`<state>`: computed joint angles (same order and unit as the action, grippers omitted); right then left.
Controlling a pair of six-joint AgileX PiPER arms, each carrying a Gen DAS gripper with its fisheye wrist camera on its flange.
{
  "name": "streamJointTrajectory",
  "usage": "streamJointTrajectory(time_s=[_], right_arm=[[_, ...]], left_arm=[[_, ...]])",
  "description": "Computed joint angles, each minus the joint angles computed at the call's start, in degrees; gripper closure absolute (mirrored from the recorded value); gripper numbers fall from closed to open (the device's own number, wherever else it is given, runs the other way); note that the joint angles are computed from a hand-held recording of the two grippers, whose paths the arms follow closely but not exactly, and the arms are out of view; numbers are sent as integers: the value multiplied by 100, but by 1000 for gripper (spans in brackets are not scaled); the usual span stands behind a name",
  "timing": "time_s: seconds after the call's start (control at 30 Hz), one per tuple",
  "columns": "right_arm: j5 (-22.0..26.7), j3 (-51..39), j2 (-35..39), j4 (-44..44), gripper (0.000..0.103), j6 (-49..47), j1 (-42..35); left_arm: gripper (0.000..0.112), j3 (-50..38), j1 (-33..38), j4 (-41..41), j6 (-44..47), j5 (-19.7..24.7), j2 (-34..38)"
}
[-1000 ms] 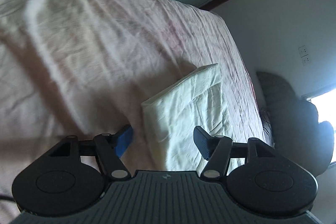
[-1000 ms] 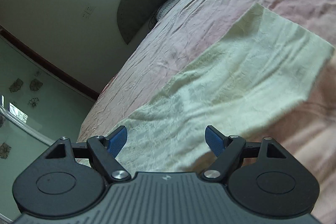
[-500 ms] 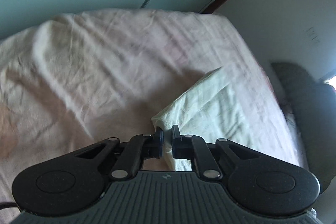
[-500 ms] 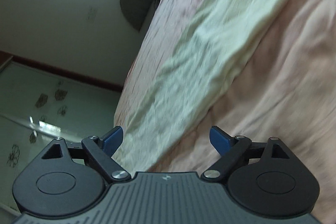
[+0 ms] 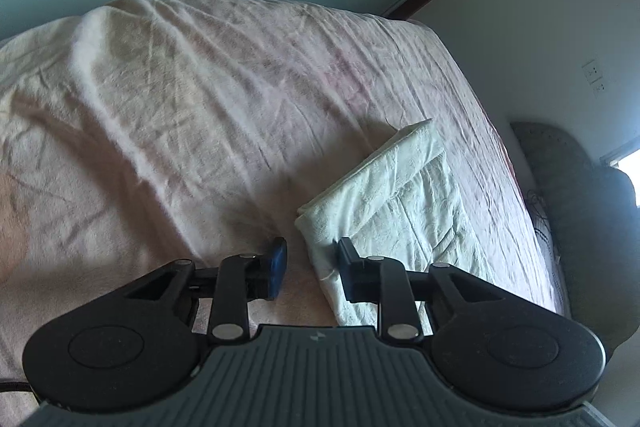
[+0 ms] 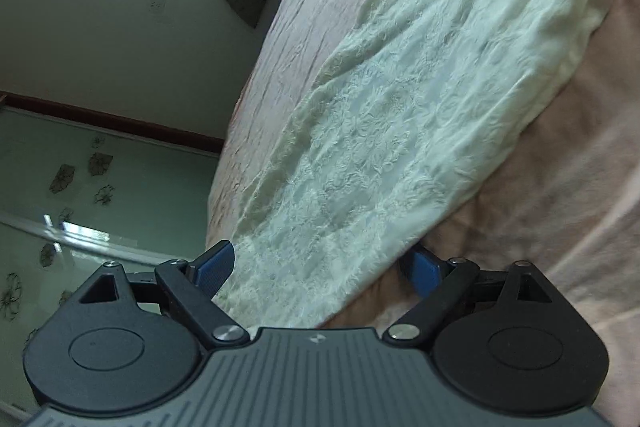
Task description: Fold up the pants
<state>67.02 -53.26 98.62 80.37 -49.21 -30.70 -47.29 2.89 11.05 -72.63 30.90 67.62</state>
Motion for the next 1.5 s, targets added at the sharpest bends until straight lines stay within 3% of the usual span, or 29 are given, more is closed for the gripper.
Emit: streamJointTrajectory(time_s=[0.1,0.13,0.17,0.23,0.33,0.43,0.5,0.57,0.67,0.73,0.8,0.83,0.87,0.93,1.03,1.33,1.5], right_arm=[[-596,111,-273,55,11,-115,381],[-830,211,-384,156,18,-152,476],[-1156,220,-506,28,55,17,602],[-1702,122,-515,-486,93,563,747],[-1367,246,-355,-195,95,517,395],[-1485,479,-538,-75,96,206,281],[-1263,581,-274,221,100,-98,107],[-1023,590,-95,382,100,-407,-8],[-509,220,25,-161,92,69,-310],[-356,115,-153,-420,86,205,-621],[-469,68,-439,-650,78,-33,-951],[-682,-1,-607,-877,68,-126,-1077],[-982,-69,-766,-1114,49,-155,-1146],[-1700,-57,-1044,-1269,26,-429,-1337],[-2051,-223,-911,-879,26,-962,-1797],[-1959,-1649,631,-1127,26,112,-2088],[-2362,-1577,781,-378,24,-591,-1850]], left_arm=[[76,30,34,-100,82,-1,-46],[75,40,59,-154,122,-14,-54],[75,49,87,-217,184,-30,-61],[74,69,133,-314,311,-82,-54],[75,78,166,-319,368,-82,-51],[77,46,123,-116,200,-42,-4],[77,19,-1,229,-89,14,32],[77,-113,-137,479,-285,202,94],[69,-422,-330,695,-204,689,107],[67,-581,-867,1709,-944,1269,4],[67,-792,-1651,2855,-1563,2152,-127],[65,-969,-2169,3428,-1739,2716,-114],[64,-1100,-2721,4001,-1886,3214,-74],[52,-1194,-3675,5030,-2220,3766,160],[48,-1557,-4249,5382,-1989,3495,702],[48,-3051,-4900,4905,-1197,1399,2861],[47,-3926,-5034,3960,-133,1023,3755]])
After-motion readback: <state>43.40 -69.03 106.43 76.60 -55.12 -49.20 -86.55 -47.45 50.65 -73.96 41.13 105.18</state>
